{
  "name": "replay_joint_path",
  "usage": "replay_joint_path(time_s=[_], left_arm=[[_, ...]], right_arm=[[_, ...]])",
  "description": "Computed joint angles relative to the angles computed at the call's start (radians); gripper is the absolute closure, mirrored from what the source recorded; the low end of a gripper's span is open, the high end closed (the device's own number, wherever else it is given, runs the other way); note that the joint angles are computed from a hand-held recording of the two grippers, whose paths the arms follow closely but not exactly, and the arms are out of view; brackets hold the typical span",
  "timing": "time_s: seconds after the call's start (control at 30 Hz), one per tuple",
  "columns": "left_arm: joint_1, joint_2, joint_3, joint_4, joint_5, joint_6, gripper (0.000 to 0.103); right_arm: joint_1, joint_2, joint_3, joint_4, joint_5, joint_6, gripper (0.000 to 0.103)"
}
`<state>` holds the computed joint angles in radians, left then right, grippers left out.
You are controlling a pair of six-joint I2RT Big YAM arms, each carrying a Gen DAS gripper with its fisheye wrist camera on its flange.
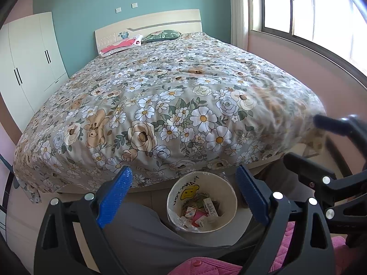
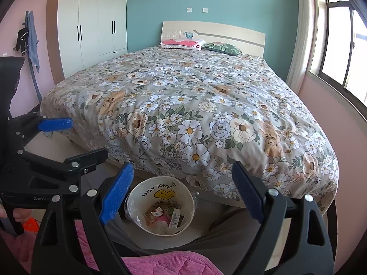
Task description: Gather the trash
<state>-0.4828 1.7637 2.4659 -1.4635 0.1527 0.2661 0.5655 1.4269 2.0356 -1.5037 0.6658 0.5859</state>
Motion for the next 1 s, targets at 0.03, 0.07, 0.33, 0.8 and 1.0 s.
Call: replay_joint_path(time_s=[0.03,0.07,0.33,0.8,1.0], left_arm=[[0.0,0.0,0.001,0.002,-0.004,0.001,0.01],[-0.001,-0.001,0.0,0.004,-0.007,0.002,0.01],[-0.001,0.011,0.019,-0.018,-0.007,0.008,0.01],[-0.005,-0.003,0.0,0.007,-0.023,0.011,0.01],[-0.007,0.016,0.033,-0.032,-0.029,0.001,0.01]], right_arm=[[0.0,0.0,0.0,0.0,0.0,0.0,0.017],[0.0,0.0,-0.001,0.001,-0.001,0.001,0.017],[-0.001,0.0,-0.002,-0.003,-0.004,0.006,0.017],[0.006,0.0,-0.005,0.002,-0.005,0.015,0.017],[0.005,0.0,-0.003,-0.007,-0.007,0.023,0.017]])
